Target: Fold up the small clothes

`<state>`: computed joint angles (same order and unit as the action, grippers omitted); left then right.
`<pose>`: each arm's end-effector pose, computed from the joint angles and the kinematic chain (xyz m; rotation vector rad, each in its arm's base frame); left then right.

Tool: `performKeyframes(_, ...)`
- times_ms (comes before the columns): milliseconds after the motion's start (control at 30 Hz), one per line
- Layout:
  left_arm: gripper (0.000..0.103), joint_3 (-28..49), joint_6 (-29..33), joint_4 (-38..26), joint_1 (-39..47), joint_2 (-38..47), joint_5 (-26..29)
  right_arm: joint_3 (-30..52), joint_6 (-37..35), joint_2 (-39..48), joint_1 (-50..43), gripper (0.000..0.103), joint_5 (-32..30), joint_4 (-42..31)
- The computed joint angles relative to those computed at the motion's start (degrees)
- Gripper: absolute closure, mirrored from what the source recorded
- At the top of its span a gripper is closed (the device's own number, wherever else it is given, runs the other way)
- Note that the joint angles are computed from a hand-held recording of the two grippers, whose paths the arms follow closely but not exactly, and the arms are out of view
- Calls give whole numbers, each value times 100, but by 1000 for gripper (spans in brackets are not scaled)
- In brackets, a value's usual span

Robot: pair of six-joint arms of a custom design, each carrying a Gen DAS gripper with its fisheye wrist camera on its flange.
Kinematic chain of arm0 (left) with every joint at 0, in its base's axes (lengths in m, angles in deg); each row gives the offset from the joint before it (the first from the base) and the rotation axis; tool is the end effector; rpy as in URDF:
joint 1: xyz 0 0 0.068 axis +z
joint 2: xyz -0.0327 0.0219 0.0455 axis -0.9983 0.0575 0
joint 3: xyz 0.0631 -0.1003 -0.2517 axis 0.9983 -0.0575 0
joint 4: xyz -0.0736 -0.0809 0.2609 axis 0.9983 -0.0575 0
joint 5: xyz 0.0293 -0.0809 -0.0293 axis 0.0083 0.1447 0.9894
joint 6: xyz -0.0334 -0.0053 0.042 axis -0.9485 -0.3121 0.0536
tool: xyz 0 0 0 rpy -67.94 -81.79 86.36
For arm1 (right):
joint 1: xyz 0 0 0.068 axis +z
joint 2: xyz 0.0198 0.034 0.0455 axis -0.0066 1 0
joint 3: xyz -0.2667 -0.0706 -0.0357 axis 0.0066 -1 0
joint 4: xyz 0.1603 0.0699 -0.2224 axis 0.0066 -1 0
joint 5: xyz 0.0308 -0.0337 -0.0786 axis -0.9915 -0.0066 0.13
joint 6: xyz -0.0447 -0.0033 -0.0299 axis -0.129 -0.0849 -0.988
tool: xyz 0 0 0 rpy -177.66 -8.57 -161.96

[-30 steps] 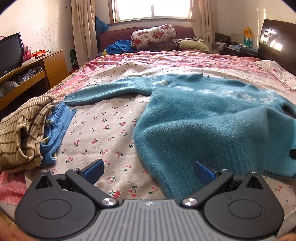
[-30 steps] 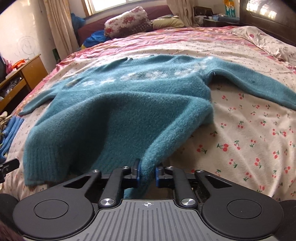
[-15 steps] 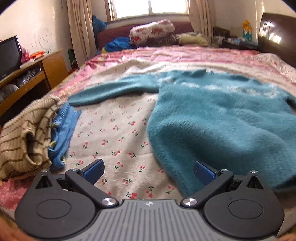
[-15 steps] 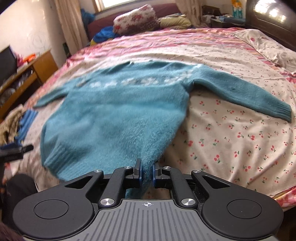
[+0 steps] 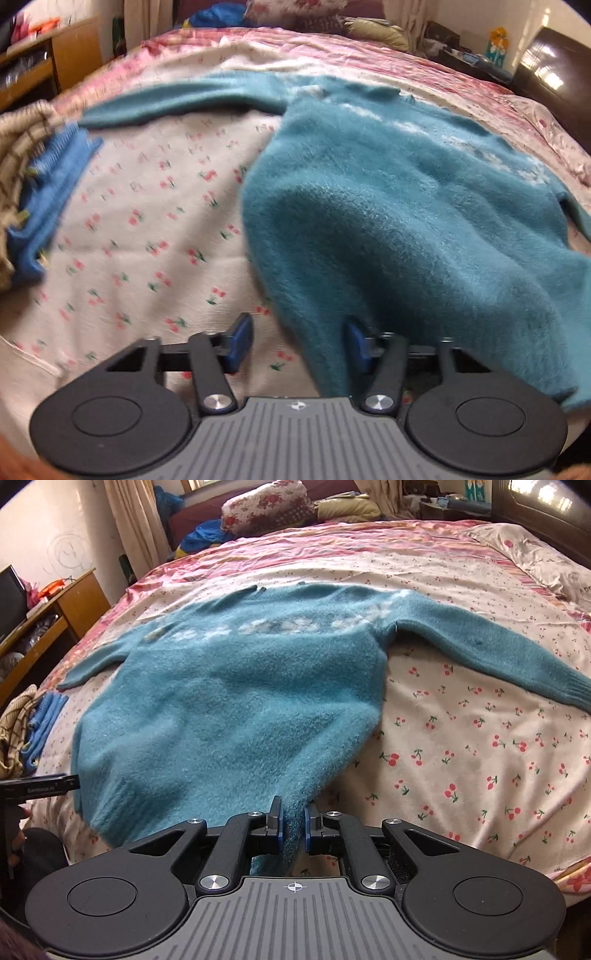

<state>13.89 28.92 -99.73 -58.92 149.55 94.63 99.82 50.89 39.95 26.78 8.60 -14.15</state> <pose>0.2423 0.1098 0.1573 0.1596 2.5156 -0.2405 0.1218 0.0531 0.1999 0.2322 2.4372 0.1788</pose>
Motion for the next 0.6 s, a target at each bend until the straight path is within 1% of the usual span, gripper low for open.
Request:
performKeyframes(33,53,-23,-69,66,-7,-5,53,-21,6,-38,1,94,6,-4)
performKeyframes(67,63,10,-89,20,-8,11,121,-39,20,-98,2,94,9,-22)
performKeyframes(100,75,86,-83,-118,27,49,248,-48,32,-162,-13,94,0,-49)
performKeyframes(167,85,208,-13,-348,103,69,439,-42,24,-278,-53,94,-22,-117)
performKeyframes(333,88,555,271,-936,500,79,815,71,-29,-537,-121,94,-88,-340)
performKeyframes(433,88,787,746,-1409,918,-83,968,238,-65,-708,-71,94,-94,-649)
performKeyframes(500,89,1020,1082,-1803,1210,-40,1059,367,-67,-747,35,94,-78,-854)
performKeyframes(533,89,1109,1193,-1937,1290,6,1038,415,-54,-685,131,94,-22,-904)
performKeyframes(567,89,1126,1269,-1944,1316,15,914,450,-47,-556,251,94,76,-949)
performKeyframes(600,89,1029,1333,-1809,1277,-51,724,428,-45,-394,348,94,174,-928)
